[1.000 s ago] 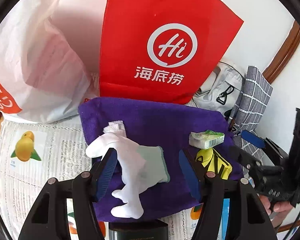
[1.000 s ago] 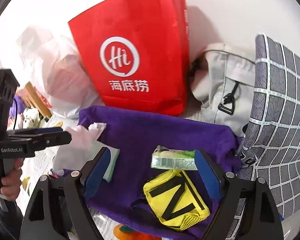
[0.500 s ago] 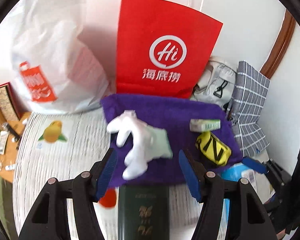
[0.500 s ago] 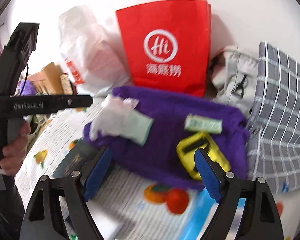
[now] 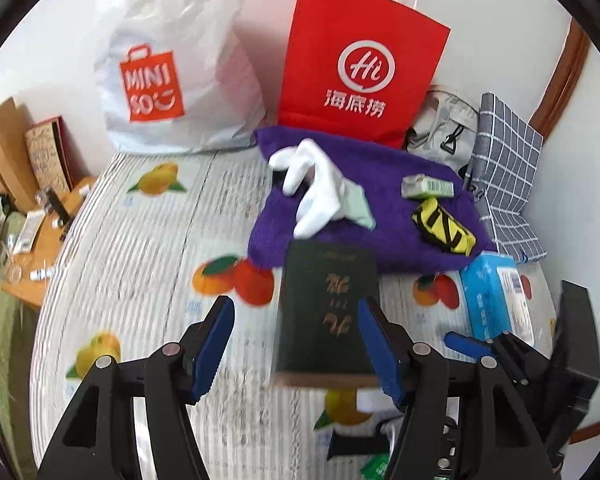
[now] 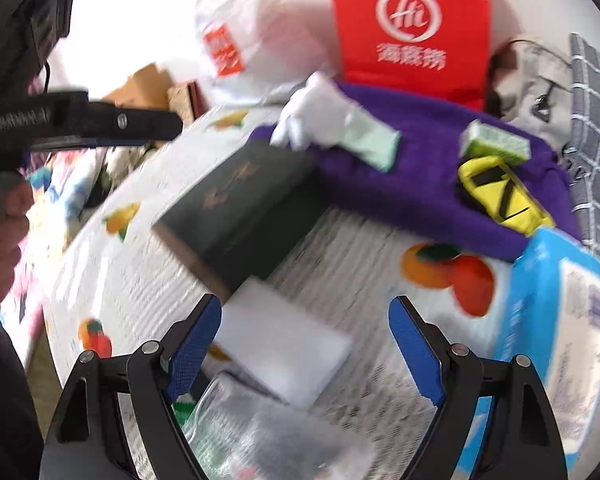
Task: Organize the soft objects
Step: 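Withdraw both tools from the towel toward the dark green box and sponge, then grasp the white sponge with the right tool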
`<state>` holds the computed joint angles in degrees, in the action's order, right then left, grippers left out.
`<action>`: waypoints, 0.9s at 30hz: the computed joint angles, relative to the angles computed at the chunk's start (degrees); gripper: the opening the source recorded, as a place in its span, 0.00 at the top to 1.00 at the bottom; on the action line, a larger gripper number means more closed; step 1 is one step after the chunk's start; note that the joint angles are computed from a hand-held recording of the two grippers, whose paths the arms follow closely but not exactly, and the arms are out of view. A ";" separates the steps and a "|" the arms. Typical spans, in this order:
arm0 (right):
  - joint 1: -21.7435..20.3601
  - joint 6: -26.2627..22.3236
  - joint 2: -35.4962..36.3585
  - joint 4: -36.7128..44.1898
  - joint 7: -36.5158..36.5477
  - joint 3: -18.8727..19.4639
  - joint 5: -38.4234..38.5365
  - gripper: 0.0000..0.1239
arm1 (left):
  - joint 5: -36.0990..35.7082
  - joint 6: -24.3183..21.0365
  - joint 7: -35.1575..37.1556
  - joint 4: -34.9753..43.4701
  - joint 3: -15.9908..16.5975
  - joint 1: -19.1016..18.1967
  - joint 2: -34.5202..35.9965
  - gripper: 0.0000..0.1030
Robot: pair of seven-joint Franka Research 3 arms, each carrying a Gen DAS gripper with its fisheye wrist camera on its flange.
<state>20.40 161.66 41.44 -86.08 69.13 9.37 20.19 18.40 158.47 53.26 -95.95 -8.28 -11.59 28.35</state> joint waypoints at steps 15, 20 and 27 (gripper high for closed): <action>6.53 -2.03 4.41 3.70 6.85 -7.04 -10.45 0.39 | -4.99 7.69 1.13 -13.32 -2.32 4.07 -5.96 0.40; 3.99 2.07 1.31 -0.95 7.12 -4.74 -7.96 0.40 | -4.71 7.24 0.34 -14.28 -1.72 2.99 -6.49 0.40; 1.12 9.37 -5.71 -10.90 7.95 -2.45 -3.27 0.40 | -5.28 5.83 -0.40 -16.02 -2.78 1.65 -7.38 0.40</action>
